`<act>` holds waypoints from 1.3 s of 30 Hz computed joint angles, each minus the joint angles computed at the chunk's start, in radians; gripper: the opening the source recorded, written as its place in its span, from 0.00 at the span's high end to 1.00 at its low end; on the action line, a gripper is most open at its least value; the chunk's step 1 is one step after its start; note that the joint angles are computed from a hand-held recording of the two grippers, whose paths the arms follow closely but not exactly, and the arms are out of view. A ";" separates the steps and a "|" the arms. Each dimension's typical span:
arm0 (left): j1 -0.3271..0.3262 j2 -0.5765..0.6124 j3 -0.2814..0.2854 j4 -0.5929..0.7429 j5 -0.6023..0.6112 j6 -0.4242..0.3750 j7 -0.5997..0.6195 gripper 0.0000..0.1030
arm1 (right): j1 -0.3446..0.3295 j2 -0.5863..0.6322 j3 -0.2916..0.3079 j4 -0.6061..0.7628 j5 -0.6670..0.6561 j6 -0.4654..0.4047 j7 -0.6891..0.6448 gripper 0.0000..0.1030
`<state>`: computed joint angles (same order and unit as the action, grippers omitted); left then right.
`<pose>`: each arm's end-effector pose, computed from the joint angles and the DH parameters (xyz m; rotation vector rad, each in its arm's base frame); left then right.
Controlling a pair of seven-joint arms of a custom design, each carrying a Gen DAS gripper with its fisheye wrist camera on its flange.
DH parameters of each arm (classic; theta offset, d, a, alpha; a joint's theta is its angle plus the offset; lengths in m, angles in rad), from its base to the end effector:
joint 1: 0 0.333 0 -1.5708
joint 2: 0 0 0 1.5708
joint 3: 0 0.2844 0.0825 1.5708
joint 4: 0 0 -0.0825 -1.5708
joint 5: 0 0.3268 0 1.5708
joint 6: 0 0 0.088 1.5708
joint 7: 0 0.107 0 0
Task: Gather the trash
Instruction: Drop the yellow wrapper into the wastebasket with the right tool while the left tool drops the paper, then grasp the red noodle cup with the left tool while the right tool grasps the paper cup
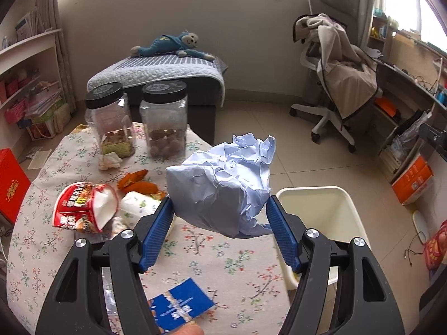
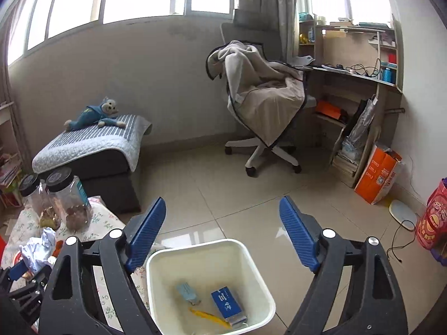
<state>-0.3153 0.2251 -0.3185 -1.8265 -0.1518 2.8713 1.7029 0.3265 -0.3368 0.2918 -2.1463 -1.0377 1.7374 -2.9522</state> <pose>0.5048 -0.3393 0.5102 -1.2344 2.3370 -1.1128 0.3736 0.1883 0.5629 -0.7756 2.2941 -1.4288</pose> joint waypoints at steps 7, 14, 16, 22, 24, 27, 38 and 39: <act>-0.087 0.056 -0.030 0.098 0.040 -0.024 -0.048 0.35 | -0.029 -0.108 0.008 -0.077 0.027 -0.066 0.062 0.08; -0.153 0.142 -0.054 0.234 0.066 -0.091 -0.070 0.30 | -0.063 -0.185 0.014 -0.140 0.082 -0.097 0.082 0.07; -0.163 0.161 -0.054 0.269 0.066 -0.124 -0.076 0.27 | -0.071 -0.192 0.024 -0.144 0.090 -0.117 0.084 0.07; -0.169 0.140 -0.031 0.255 0.084 -0.101 -0.076 0.22 | -0.071 -0.131 0.058 -0.091 0.077 -0.193 0.068 0.07; -0.173 0.119 -0.003 0.227 0.117 -0.067 -0.106 0.19 | -0.059 -0.099 0.063 -0.065 0.061 -0.211 0.059 0.07; -0.166 0.085 0.031 0.183 0.166 -0.013 -0.150 0.17 | -0.034 -0.033 0.065 -0.012 0.027 -0.229 0.034 0.07; -0.053 0.021 0.066 0.105 0.223 0.051 -0.203 0.14 | 0.101 0.226 0.000 0.216 -0.079 -0.230 -0.095 0.07; -0.045 0.022 0.070 0.104 0.225 0.049 -0.203 0.14 | 0.113 0.246 -0.009 0.236 -0.085 -0.221 -0.102 0.07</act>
